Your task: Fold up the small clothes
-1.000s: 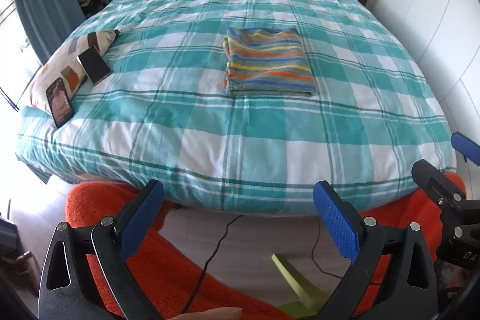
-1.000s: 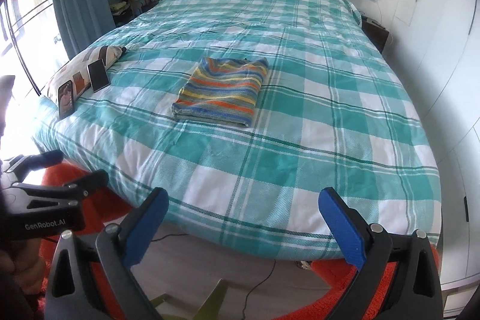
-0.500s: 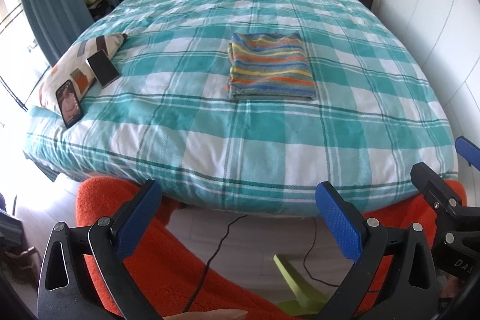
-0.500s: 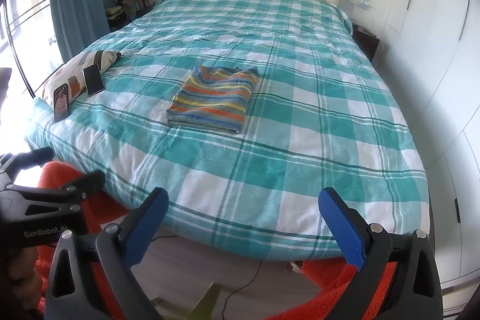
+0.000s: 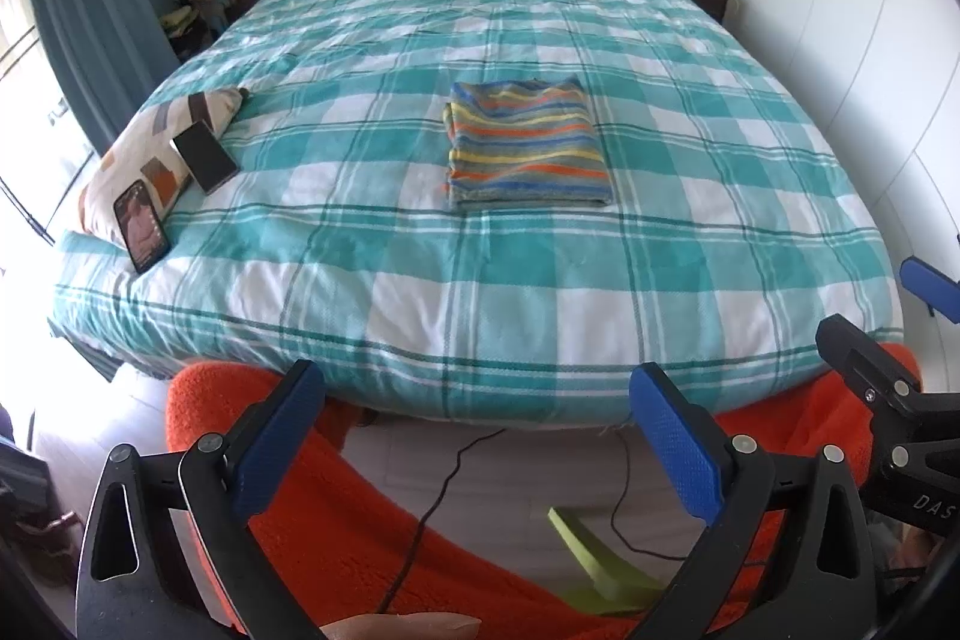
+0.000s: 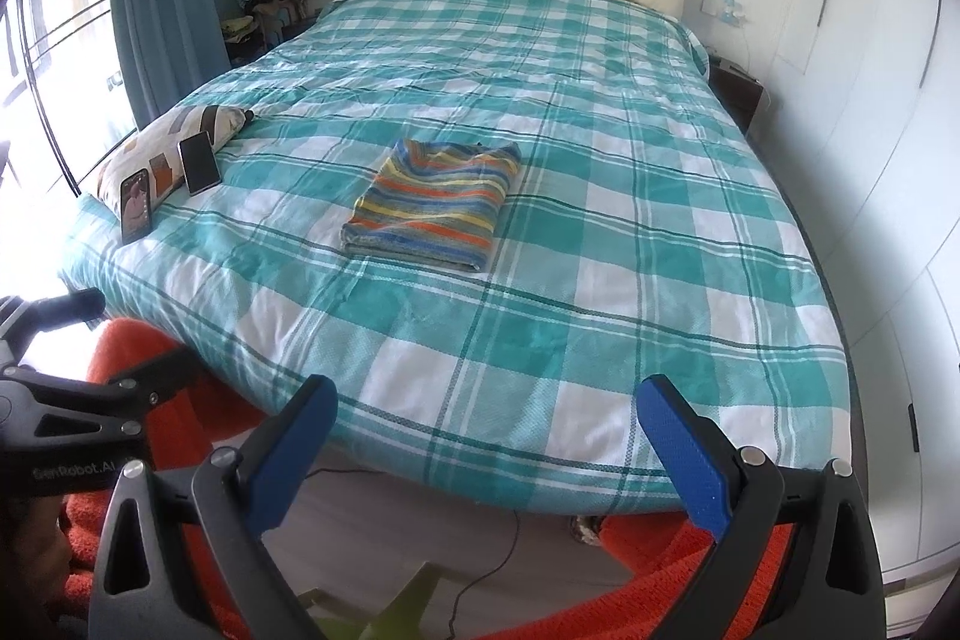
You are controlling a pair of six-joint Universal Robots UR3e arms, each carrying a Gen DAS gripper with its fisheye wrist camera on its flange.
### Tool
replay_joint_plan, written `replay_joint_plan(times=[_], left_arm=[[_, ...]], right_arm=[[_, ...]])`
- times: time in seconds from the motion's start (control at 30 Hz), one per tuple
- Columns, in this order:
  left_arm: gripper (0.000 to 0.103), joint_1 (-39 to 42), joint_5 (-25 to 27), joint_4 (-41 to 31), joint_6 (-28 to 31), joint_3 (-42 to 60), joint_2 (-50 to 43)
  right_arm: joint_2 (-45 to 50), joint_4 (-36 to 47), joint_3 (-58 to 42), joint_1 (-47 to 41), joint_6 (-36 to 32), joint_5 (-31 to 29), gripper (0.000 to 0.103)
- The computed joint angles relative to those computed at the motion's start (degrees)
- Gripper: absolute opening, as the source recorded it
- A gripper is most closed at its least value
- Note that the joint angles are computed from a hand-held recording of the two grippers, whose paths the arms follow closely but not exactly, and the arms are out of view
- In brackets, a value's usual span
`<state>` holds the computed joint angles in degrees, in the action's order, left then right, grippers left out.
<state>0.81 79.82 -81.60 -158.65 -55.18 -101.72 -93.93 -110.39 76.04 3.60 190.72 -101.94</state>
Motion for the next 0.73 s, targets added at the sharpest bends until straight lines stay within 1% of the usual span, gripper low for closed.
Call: replay_joint_plan(times=[0.33,0.53,0.63,0.73], left_arm=[[0.102,-0.8,0.6,-1.1,-0.5,1.6,-0.6],[0.102,-0.1,-0.9,-1.3,0.0,0.7,0.0],[0.102,0.5,-2.2,-0.6,0.4,-0.5,1.0],[0.102,-0.1,-1.4,1.7,0.6,-2.2,1.9]], right_arm=[[-2.5,0.9,1.4,-0.5,0.3,-0.4,0.099],[-2.8,1.0,1.4,-0.7,0.2,0.0,0.099],[-2.8,0.7,1.5,-0.8,0.1,0.0,0.099],[-2.8,0.7,1.5,-0.6,0.2,-0.1,0.099]])
